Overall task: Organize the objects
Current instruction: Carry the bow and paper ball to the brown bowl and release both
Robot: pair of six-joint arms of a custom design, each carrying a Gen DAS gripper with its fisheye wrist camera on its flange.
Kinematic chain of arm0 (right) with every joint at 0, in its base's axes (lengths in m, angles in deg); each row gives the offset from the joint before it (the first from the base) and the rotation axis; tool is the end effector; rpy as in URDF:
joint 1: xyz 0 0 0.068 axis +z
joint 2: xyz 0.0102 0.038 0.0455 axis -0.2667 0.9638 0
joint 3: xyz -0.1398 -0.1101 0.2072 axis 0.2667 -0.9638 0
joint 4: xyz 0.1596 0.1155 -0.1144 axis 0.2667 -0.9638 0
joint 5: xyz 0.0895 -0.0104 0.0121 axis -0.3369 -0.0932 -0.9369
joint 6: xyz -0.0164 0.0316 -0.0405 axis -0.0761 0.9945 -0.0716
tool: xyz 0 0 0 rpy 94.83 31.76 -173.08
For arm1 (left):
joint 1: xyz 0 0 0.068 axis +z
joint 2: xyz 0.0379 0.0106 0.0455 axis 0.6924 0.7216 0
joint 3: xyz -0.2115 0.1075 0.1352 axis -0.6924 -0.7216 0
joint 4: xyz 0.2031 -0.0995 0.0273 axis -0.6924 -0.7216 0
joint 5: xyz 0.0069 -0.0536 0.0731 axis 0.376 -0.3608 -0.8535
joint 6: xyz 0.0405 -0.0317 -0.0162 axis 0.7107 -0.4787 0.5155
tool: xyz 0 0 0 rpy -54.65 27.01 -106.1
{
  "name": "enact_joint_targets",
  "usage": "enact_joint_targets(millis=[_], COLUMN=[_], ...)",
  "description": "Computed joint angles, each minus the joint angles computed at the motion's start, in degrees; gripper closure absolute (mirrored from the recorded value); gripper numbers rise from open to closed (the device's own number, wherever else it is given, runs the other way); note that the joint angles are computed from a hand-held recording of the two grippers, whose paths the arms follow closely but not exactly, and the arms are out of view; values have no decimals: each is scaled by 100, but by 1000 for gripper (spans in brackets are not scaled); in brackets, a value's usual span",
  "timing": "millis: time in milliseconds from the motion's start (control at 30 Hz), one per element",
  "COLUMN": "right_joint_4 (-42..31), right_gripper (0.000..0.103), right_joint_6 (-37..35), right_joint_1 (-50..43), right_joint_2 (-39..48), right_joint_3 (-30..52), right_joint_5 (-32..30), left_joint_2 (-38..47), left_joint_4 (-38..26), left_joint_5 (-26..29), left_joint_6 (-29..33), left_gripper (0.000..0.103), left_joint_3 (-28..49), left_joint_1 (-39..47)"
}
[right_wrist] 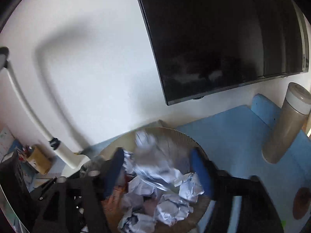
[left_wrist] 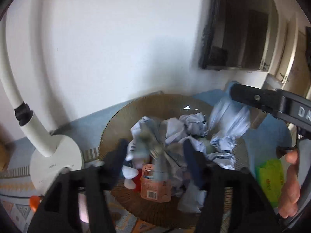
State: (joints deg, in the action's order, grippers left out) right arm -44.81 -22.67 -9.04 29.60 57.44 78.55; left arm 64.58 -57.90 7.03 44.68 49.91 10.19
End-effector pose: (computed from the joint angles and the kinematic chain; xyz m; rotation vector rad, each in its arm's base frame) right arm 0.2816 0.0315 0.2932 0.1785 2.2245 0.2018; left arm 0.2856 -0.1890 0.2763 0.4967 2.2599 -0.3484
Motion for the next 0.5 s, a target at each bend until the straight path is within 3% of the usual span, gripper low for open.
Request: enact_joint_targets(millis=[200,300,400,467,500], right_joint_4=[114,-44,-273,-374,-452], right_gripper=[30,30,30,29,28], right_joint_6=[-163,-181,-179,-121,-87], right_joint_1=[-84,101,473,874,1107], right_joint_2=[-183,-643,-1179,-1516,-1682], right_joint_3=[-419,-759,-1050,-1256,-1348], right_joint_5=[-246,-315,-248,-153,-107], left_joint_2=[-969,-1995,-3084,-3950,-4327], left_joint_4=[-66,-101,-616,-1056,-1240], left_joint_5=[414,407,308,392,406], left_joint_6=[-283,-321,-339,-370,-393], left_gripper=[36,36,35,14,9], left_joint_3=[-838,-1553,-1987,-2256,-2353], left_joint_1=[396,627,963,1401,1586])
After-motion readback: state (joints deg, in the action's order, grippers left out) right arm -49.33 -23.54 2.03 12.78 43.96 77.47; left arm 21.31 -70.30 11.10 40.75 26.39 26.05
